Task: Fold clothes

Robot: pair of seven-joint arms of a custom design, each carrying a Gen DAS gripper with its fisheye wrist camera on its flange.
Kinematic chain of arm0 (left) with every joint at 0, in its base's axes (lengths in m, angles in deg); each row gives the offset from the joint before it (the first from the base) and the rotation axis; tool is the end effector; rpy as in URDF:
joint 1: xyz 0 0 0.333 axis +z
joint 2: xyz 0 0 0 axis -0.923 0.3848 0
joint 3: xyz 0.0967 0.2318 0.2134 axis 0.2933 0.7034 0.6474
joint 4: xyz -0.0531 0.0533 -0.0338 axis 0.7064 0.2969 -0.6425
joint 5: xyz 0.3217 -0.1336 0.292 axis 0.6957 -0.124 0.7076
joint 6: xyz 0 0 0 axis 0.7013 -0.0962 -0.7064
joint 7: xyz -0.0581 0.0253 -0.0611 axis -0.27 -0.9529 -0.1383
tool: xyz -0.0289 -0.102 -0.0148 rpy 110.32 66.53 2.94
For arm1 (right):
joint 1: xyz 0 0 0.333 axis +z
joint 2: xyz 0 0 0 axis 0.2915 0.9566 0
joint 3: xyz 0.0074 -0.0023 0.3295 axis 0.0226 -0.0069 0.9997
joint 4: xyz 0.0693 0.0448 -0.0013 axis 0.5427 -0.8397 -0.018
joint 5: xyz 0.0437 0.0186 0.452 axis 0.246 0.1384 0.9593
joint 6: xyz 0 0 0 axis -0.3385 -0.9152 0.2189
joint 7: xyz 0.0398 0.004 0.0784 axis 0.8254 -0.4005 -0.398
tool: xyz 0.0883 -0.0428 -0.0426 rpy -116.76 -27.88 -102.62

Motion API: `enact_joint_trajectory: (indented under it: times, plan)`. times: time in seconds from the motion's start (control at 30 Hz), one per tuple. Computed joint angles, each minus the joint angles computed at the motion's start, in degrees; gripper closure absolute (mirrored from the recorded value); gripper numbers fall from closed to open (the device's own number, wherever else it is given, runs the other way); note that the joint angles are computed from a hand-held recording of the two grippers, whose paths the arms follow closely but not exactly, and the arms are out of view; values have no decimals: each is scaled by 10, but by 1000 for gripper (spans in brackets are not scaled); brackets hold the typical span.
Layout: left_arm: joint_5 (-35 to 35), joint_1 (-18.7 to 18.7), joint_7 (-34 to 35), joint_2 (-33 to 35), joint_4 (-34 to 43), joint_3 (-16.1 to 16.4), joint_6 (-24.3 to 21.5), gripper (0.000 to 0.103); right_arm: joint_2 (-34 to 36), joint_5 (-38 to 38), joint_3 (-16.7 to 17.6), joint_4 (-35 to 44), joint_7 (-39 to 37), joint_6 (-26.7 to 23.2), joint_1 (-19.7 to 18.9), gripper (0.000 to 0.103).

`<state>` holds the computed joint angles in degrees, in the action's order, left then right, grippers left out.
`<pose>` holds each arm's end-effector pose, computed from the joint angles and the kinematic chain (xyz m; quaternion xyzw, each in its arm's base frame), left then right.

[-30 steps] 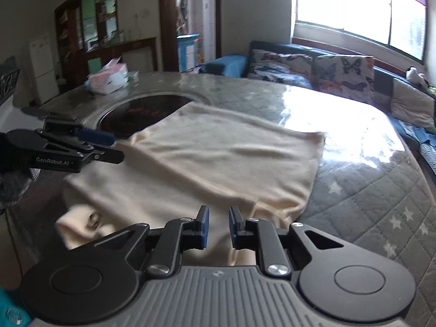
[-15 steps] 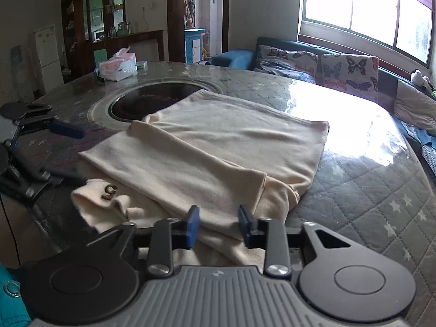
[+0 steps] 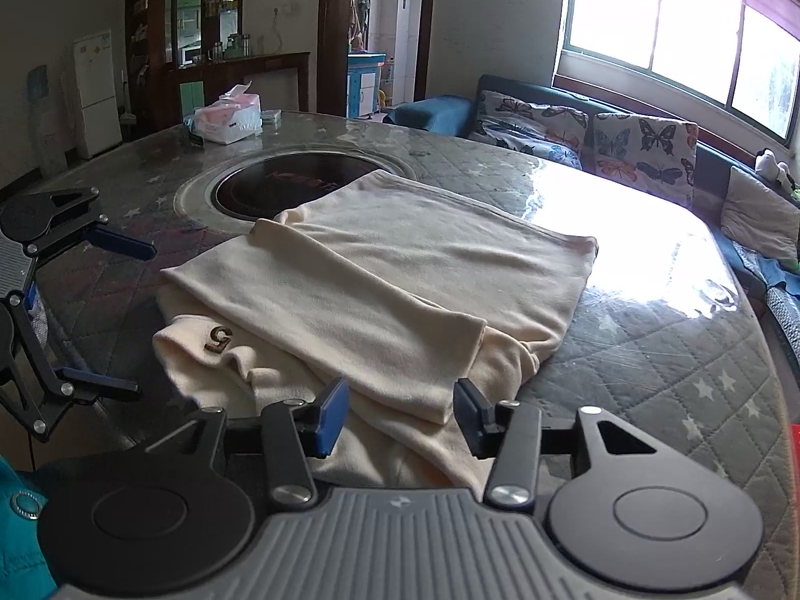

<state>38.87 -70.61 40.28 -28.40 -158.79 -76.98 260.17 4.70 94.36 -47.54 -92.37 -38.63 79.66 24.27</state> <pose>0.6880 -0.2827 0.4444 -0.2900 0.8336 -0.3344 0.3304 0.6867 0.0912 0.5181 -0.8037 0.4253 -0.2220 0.3520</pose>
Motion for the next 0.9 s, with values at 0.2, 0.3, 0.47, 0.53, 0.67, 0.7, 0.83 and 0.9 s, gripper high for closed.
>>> enact_joint_trajectory:
  times: [0.2,0.3,0.47,0.53,0.67,0.7,0.83,0.9]
  plan:
    - [40,-3,4,24,18,6,28,6,-5,-8,-2,-5,-1,-2,0,53]
    - [40,28,27,38,29,-32,19,20,-7,-15,-3,-7,0,-4,0,53]
    - [16,79,83,62,46,-100,-3,64,-13,-35,-7,-15,0,-14,0,53]
    - [-6,92,98,70,56,-119,-19,80,-17,-41,-8,-19,-4,-20,0,53]
    - [-59,108,116,86,82,-144,-32,91,-27,-38,-9,-27,-35,-36,-1,53]
    - [-71,107,116,90,91,-145,-35,92,-29,-33,-9,-29,-47,-39,-1,53]
    - [-107,98,118,109,132,-143,-53,93,-28,-8,-7,-30,-99,-38,3,53]
    - [-117,87,120,117,150,-134,-59,93,-20,11,-4,-24,-124,-32,5,53]
